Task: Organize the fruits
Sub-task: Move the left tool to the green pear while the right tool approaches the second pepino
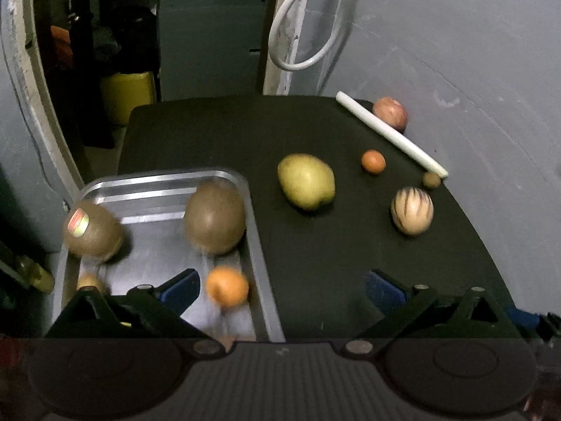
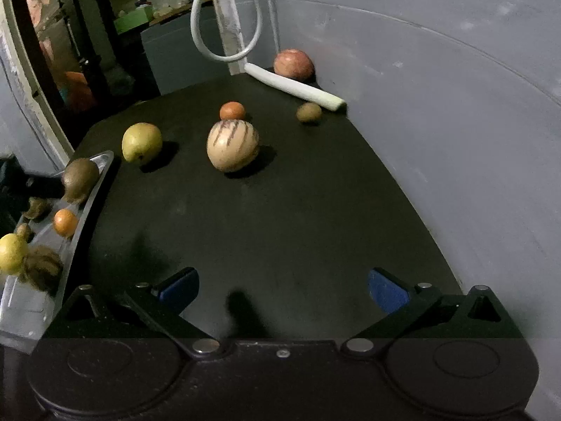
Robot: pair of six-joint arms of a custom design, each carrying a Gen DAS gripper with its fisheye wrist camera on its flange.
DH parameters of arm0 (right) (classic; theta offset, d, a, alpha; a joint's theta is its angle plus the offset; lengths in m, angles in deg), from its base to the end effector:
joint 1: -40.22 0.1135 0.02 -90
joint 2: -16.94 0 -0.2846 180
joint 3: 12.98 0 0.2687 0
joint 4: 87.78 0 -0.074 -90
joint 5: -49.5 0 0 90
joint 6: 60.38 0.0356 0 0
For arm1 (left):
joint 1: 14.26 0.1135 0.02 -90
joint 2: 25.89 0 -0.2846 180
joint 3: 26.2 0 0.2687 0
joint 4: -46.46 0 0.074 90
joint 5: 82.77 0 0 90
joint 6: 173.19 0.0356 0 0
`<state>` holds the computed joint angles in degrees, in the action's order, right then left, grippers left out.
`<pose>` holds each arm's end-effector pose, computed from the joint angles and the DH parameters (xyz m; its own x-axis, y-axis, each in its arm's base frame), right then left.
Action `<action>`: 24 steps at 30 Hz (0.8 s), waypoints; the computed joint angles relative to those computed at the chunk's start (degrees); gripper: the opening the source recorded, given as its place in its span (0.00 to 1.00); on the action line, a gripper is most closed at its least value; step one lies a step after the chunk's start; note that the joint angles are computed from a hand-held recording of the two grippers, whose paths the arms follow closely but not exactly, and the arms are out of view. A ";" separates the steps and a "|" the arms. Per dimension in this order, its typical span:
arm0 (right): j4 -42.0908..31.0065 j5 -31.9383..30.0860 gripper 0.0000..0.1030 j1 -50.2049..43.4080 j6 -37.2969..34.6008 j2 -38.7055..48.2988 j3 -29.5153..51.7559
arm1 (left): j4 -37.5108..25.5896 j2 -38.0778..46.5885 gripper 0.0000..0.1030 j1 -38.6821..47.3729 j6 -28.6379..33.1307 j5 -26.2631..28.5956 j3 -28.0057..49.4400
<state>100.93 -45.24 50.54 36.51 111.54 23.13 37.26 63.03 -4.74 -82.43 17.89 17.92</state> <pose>0.2493 0.0484 0.0845 -0.7735 -0.0193 -0.6335 -0.1392 0.9803 0.1401 0.2667 0.0381 0.1205 -0.7985 -0.1207 -0.5897 -0.0447 0.9889 -0.1418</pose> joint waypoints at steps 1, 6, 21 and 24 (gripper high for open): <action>0.83 0.10 0.99 0.33 -0.20 1.69 1.25 | 0.94 1.73 0.99 -0.66 -0.33 -0.49 1.28; 3.11 1.10 0.99 1.68 -0.32 8.91 7.51 | 3.65 10.66 0.99 -3.19 -0.30 -2.26 9.00; 4.73 3.42 0.98 5.40 -3.36 22.23 21.47 | 4.12 27.34 0.99 -5.36 3.75 -2.68 24.15; 5.17 3.82 0.96 5.81 -3.88 23.72 22.81 | 4.87 28.63 0.97 -5.23 4.39 -2.11 24.72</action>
<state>106.11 -41.42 56.35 32.63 135.26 45.95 42.13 91.66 -9.97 -78.05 15.78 42.64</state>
